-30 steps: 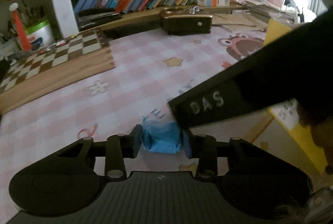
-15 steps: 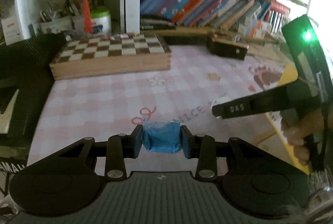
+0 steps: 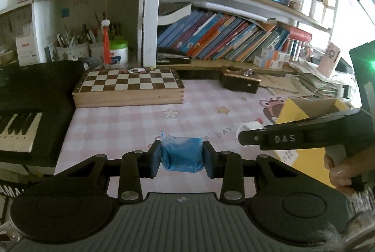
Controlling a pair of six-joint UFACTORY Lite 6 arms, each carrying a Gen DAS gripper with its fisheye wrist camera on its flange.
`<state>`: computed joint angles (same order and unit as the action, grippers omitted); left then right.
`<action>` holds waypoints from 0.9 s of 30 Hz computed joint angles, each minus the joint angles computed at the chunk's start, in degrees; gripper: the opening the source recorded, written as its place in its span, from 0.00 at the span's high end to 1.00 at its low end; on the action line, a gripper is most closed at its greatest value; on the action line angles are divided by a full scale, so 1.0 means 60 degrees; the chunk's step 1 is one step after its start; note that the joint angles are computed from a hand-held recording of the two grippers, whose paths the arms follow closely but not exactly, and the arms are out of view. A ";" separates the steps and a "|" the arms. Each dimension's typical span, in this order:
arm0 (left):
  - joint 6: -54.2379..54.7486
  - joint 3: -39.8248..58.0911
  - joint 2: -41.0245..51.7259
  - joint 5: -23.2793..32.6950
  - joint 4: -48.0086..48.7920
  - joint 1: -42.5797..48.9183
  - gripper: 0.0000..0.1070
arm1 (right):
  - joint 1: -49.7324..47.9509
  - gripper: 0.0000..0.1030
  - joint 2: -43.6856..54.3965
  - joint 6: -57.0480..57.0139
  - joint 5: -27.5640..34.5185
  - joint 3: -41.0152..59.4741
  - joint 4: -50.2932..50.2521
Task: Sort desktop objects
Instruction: 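Lift and carry the blue item and white plug over the yellow box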
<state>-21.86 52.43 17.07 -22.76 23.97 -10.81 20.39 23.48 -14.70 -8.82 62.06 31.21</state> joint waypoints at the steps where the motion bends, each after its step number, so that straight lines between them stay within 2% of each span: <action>1: -0.0042 -0.0307 -0.0283 -0.0081 0.0072 0.0028 0.69 | 0.0079 0.59 -0.0290 0.0014 -0.0135 -0.0342 0.0052; 9: -0.1148 -0.2643 -0.2822 -0.0549 0.1550 0.0306 0.69 | 0.0956 0.59 -0.3037 -0.1529 -0.1115 -0.3180 0.2254; 15: -0.2463 -0.4584 -0.5160 -0.0606 0.3243 0.0666 0.69 | 0.2528 0.59 -0.5147 -0.3701 -0.2116 -0.5162 0.5737; 21: -0.5521 -0.6437 -0.7936 -0.0625 0.6776 0.1459 0.69 | 0.5055 0.59 -0.6769 -0.5119 -0.3726 -0.6578 0.9423; 27: -0.8769 -0.7704 -1.0482 -0.1231 1.0607 0.2072 0.69 | 0.8121 0.59 -0.7630 -0.4775 -0.6013 -0.7352 1.2168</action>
